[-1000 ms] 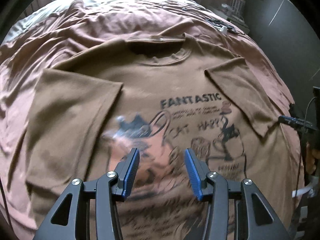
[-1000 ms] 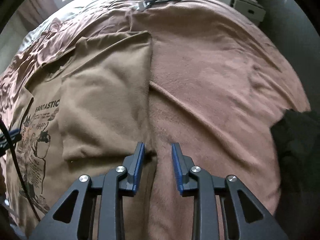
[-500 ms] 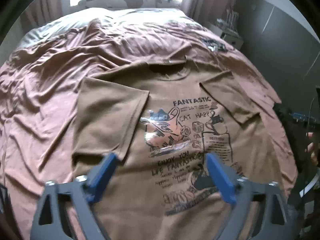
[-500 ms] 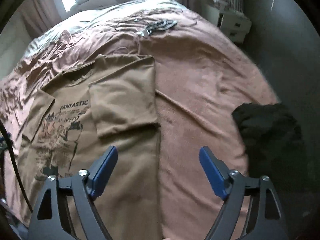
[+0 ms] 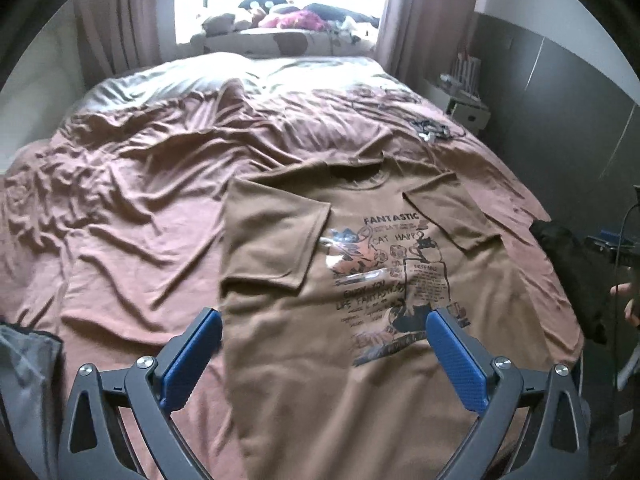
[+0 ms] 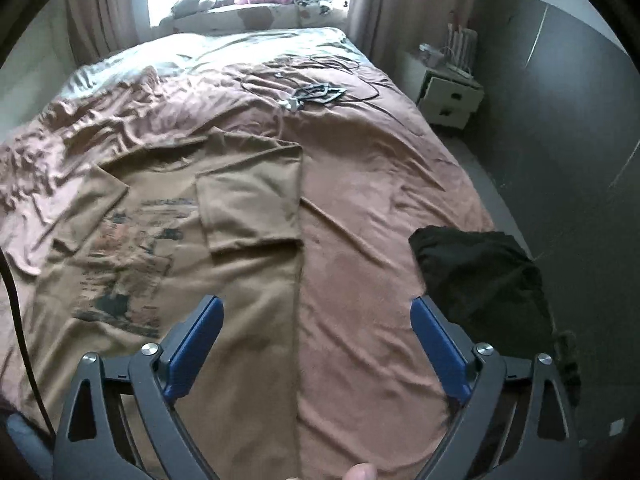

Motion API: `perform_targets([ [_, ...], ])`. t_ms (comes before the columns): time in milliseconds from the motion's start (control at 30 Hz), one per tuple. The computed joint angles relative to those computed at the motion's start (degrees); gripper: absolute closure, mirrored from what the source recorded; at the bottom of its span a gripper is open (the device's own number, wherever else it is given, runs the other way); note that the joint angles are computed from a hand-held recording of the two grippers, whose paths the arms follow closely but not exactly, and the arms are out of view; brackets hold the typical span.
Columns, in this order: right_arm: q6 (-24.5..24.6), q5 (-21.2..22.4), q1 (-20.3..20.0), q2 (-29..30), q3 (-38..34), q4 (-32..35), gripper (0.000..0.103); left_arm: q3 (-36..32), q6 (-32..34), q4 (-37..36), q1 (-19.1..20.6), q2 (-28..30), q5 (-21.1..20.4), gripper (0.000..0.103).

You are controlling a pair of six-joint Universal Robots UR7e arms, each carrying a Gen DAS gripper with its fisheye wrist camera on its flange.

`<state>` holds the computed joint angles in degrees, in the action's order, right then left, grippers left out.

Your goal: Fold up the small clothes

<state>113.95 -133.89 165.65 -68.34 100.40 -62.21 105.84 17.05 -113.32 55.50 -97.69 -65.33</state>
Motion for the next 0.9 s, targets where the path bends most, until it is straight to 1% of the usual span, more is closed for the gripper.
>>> perform_targets([
  [67, 0.54, 0.53, 1.42, 0.55, -1.24, 0.74, 0.009, -0.61, 0.13, 0.85, 0.21, -1.56, 0.4, 0.001],
  [200, 0.03, 2.54, 4.19, 1.27, -2.95, 0.17, 0.009, -1.36, -0.14, 2.38, 1.65, -4.65, -0.11, 0.0],
  [267, -0.04, 3.61, 5.7, 1.99, -4.16, 0.58, 0.009, -1.25, -0.08, 3.24, 2.09, -6.28, 0.52, 0.0],
  [433, 1.96, 5.17, 9.57, 3.64, -7.74, 3.11, 0.009, -1.09, 0.86, 6.68, 2.62, -10.74, 1.67, 0.001],
  [533, 2.25, 5.88, 11.59, 4.21, -8.31, 2.18, 0.009, -0.12, 0.74, 8.35, 2.71, -14.46, 1.66, 0.001],
  [767, 4.54, 7.81, 16.67, 6.53, -10.48, 3.15, 0.009, 1.63, 1.14, 13.27, 3.43, -22.15, 0.36, 0.001],
  [900, 7.7, 10.07, 19.65, 7.5, -10.71, 2.93, 0.009, 1.78, 1.95, 14.46, 6.31, -25.65, -3.04, 0.001],
])
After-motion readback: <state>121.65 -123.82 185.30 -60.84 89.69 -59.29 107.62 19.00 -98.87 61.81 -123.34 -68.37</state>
